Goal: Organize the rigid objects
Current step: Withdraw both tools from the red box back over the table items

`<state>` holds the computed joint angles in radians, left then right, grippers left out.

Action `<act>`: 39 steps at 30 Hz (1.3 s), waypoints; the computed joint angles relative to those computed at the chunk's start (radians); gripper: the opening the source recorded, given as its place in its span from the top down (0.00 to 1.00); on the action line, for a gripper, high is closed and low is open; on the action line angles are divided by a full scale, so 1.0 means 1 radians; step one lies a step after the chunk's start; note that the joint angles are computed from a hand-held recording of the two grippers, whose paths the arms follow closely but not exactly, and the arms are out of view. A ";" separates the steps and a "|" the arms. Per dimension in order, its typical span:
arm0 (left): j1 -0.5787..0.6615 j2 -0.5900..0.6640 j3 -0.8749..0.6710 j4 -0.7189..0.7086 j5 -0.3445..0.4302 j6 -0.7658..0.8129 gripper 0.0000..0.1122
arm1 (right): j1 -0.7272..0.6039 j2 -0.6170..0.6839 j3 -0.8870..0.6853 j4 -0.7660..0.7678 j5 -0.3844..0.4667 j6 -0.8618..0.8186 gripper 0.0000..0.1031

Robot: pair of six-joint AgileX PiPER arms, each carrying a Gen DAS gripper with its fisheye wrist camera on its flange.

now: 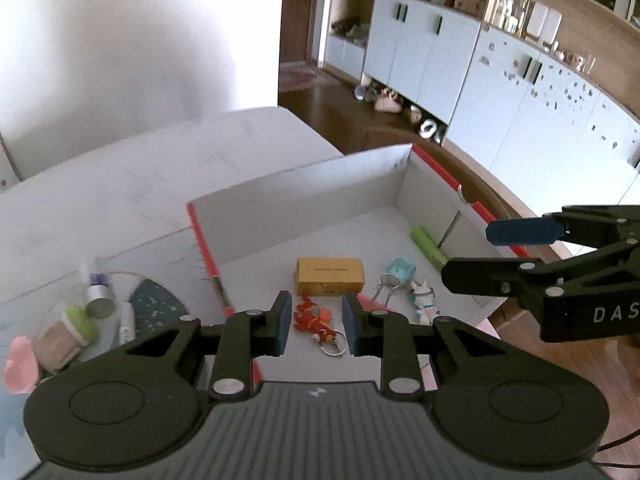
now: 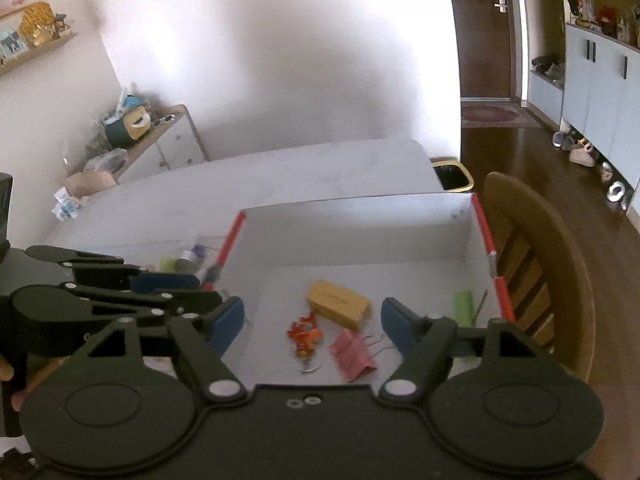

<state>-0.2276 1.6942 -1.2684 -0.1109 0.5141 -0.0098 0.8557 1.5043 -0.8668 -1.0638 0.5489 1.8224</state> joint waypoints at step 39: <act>0.909 -0.175 0.308 -0.885 0.222 1.337 0.40 | 0.328 0.699 -0.985 0.123 0.428 -0.057 0.03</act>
<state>0.6817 1.5191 -0.9600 -0.9954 0.7359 1.3276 1.1834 2.2036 -1.8522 -0.9409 0.9765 1.7653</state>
